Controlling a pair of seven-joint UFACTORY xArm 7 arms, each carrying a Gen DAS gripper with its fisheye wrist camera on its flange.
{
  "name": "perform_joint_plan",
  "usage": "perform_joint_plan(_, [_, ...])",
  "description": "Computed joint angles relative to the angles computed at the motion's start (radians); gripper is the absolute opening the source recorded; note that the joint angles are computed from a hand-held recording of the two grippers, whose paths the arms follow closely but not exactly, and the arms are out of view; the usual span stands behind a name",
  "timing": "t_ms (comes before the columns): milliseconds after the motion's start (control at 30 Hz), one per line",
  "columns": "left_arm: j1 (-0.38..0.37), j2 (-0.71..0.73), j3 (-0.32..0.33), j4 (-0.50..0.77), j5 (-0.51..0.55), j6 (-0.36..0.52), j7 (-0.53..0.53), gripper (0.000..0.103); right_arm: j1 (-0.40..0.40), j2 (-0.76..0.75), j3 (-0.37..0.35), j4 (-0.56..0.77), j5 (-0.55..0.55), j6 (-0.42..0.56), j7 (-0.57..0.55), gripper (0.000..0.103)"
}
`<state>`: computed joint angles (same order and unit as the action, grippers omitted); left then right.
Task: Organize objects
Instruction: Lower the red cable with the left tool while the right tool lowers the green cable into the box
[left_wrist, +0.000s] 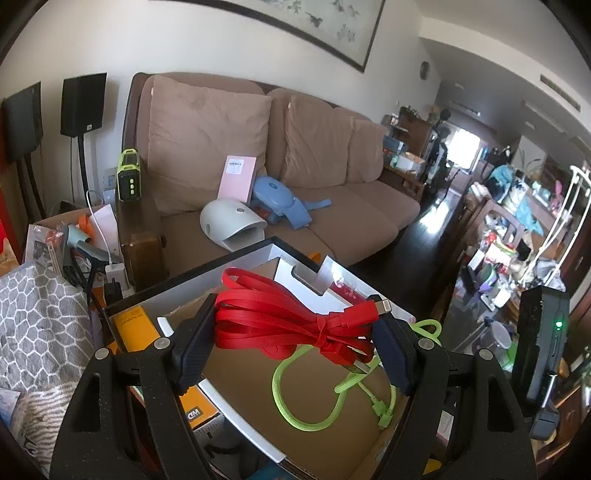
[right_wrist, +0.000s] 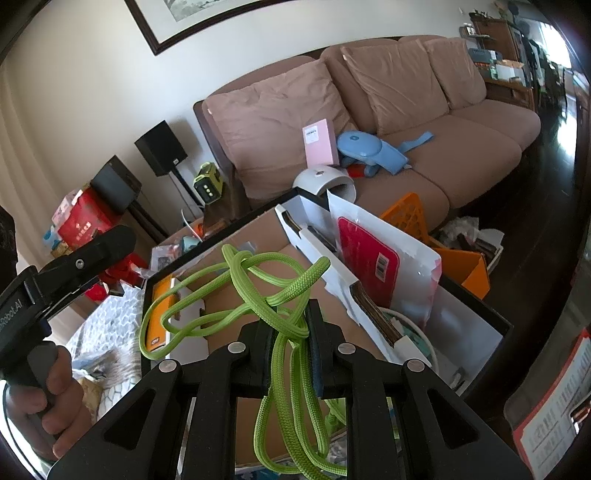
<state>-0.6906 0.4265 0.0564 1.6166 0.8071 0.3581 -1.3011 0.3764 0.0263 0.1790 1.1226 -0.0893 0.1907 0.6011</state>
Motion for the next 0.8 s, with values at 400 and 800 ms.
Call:
perform_joint_plan(400, [0.010, 0.013, -0.018, 0.020, -0.058, 0.026, 0.061, 0.075, 0.003, 0.009, 0.000, 0.011, 0.006, 0.024, -0.008, 0.015])
perform_joint_plan(800, [0.003, 0.004, -0.018, 0.017, -0.069, 0.034, 0.083, 0.075, 0.008, 0.019, 0.001, 0.019, 0.019, 0.039, -0.024, 0.015])
